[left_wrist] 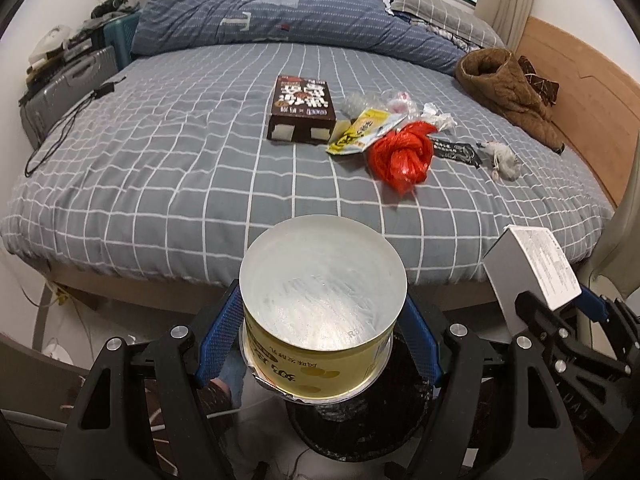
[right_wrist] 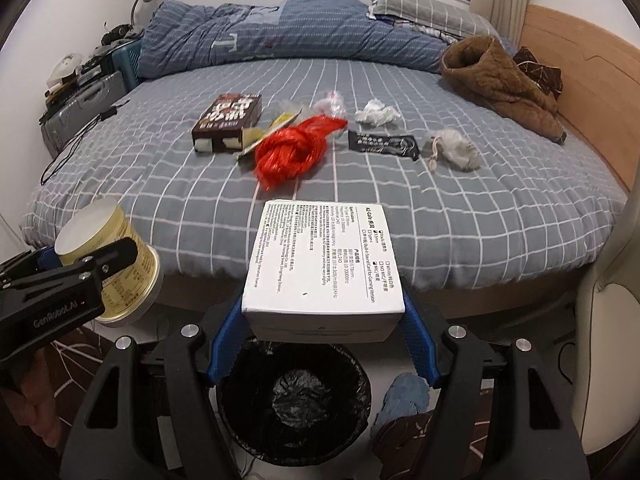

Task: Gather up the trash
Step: 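Carry the paper cup and white box over the floor trash bin with both tools, then open the right tool to drop the white box while the left tool drops the cup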

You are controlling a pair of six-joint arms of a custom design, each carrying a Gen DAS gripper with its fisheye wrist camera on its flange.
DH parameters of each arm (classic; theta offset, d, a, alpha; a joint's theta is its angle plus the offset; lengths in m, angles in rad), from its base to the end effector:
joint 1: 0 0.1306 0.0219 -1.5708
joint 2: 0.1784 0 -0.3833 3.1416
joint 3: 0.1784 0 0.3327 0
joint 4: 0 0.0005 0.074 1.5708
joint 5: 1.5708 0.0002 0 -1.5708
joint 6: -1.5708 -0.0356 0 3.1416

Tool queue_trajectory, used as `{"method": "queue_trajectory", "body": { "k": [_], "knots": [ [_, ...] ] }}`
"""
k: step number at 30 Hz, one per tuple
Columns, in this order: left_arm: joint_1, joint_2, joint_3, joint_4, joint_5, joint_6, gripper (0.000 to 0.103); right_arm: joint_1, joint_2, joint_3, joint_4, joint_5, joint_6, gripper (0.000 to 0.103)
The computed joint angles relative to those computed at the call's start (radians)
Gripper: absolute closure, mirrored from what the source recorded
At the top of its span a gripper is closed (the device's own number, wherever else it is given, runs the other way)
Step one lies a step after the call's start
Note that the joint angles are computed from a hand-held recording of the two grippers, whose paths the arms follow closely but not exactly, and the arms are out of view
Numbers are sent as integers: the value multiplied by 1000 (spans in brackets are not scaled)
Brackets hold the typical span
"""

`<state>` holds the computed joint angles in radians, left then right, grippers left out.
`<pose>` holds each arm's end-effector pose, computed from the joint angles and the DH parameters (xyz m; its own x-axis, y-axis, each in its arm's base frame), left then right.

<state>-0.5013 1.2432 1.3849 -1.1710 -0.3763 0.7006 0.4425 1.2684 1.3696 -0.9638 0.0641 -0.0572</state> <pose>0.3124 -0.1568 0.4647 -0.7555 -0.2697 -0.5970 -0.2698 0.9586 -0.0915 0.3415 0.1587 0.4612 -0.7075 -0.2721 -0.6522 -0.3498 0.9368 -0.0114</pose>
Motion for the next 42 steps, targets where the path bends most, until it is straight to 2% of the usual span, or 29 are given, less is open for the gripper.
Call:
{"method": "queue_trajectory", "body": {
  "k": [14,24,32,42],
  "knots": [
    [34,5,-125,61,51,5,31,6,42,-69,23,0,-21,36],
    [64,21,-249,137,106,4,31,18,90,-169,85,-2,-33,36],
    [93,72,-314,191,130,-31,31,12,146,-208,122,-31,-33,36],
    [155,109,-378,229,192,-45,31,34,248,-215,99,-51,-15,36]
  ]
}}
